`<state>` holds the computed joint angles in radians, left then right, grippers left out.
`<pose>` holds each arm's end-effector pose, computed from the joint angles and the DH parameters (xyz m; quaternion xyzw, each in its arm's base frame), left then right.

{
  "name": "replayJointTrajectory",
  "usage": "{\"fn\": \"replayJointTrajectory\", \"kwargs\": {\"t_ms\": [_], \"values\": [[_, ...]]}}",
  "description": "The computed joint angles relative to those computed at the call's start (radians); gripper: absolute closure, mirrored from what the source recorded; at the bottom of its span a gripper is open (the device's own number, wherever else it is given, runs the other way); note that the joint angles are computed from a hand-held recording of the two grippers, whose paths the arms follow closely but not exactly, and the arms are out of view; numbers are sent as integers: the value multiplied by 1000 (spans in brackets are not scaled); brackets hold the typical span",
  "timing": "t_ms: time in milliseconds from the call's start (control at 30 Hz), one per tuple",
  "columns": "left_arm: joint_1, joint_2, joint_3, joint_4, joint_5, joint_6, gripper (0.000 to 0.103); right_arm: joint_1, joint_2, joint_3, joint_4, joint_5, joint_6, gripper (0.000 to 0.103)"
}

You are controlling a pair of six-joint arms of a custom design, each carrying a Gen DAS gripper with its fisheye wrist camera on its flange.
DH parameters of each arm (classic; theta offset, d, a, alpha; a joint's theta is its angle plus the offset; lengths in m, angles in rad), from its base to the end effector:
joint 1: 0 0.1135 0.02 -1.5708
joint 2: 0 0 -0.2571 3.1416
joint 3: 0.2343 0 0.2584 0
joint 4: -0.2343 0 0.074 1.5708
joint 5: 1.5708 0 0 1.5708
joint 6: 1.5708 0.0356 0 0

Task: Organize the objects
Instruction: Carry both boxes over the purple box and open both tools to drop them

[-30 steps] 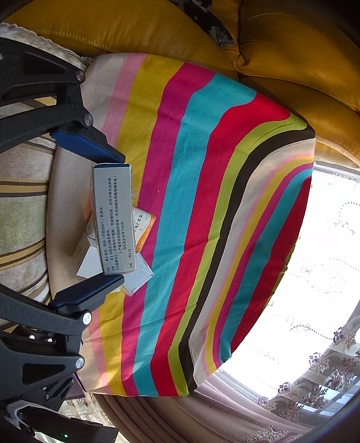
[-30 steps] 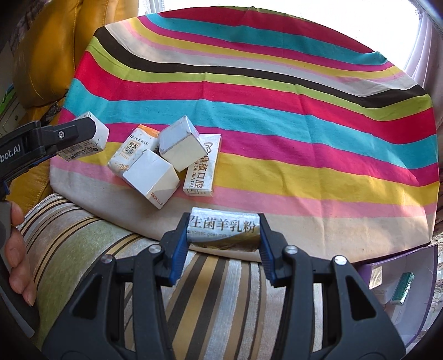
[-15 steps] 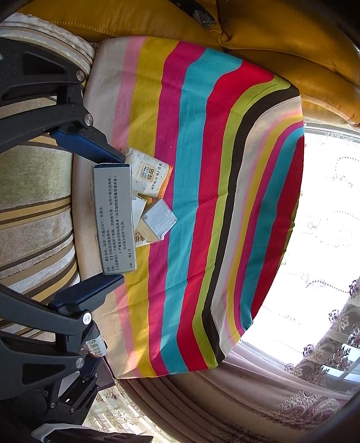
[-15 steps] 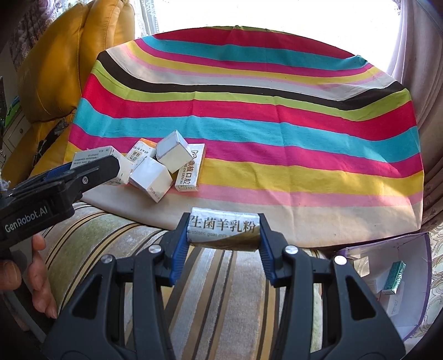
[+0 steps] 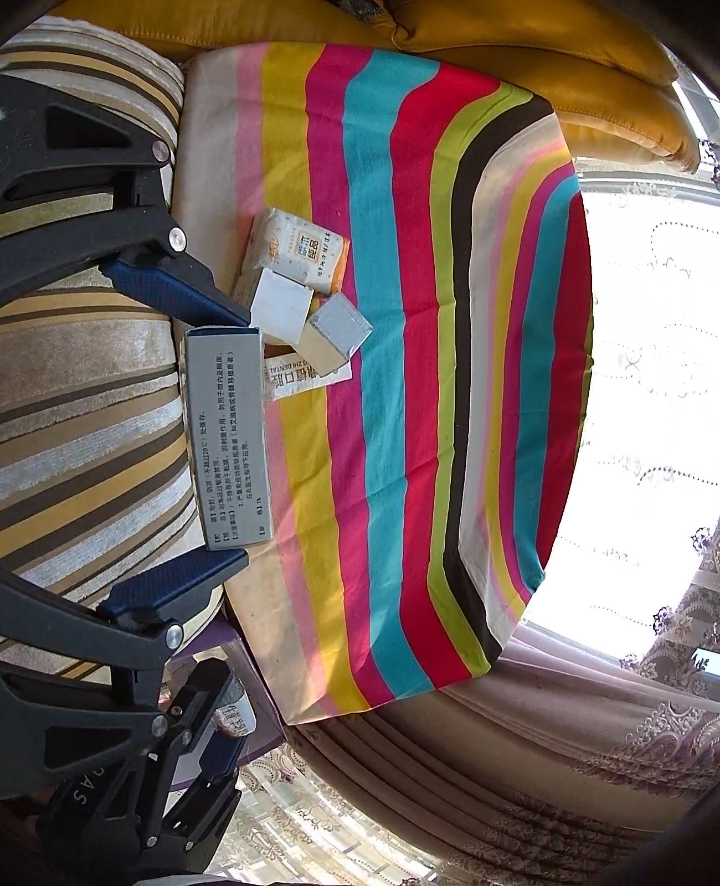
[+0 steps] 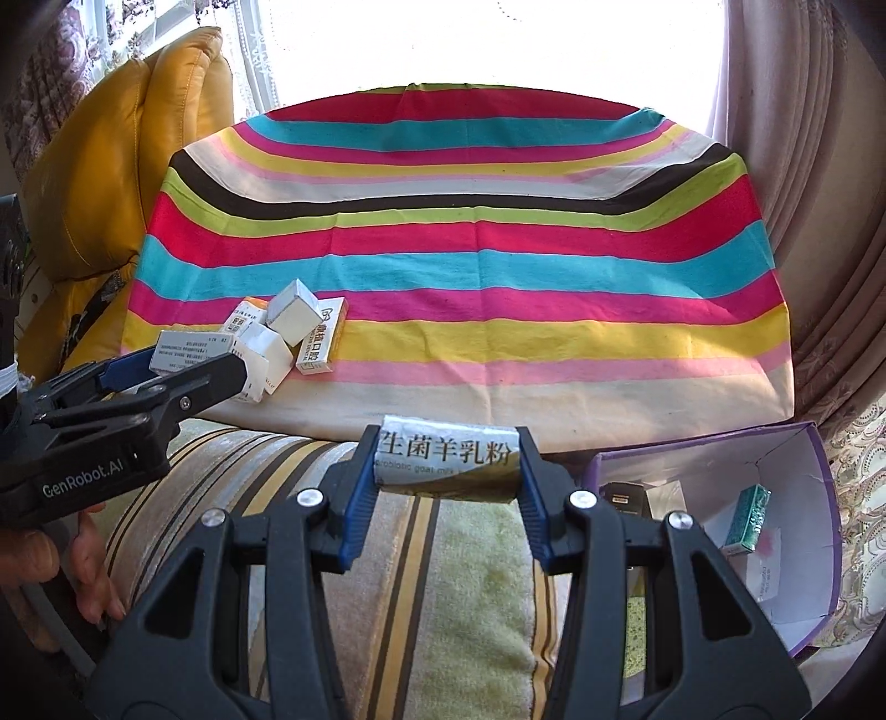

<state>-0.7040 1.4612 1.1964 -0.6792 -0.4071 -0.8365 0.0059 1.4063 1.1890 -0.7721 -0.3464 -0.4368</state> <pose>0.2475 -0.1917 0.2748 -0.1239 0.9255 -0.0722 0.3506 0.2952 0.0138 0.2817 -0.2554 0.9098 0.1009 0.3111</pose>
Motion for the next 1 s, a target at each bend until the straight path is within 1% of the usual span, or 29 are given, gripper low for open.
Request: {"fn": "replayJointTrajectory", "kwargs": {"t_ms": [267, 567, 800, 1000], "values": [[-74, 117, 134, -14, 6, 25, 25, -155, 28, 38, -36, -67, -60, 54], [-140, 293, 338, -44, 30, 82, 25, -333, 112, 91, -42, -105, -121, 54], [-172, 428, 508, -77, 53, 135, 25, -446, 186, 157, -31, -101, -147, 53], [-194, 547, 663, -98, 90, 187, 25, -510, 247, 215, -23, -101, -142, 53]]}}
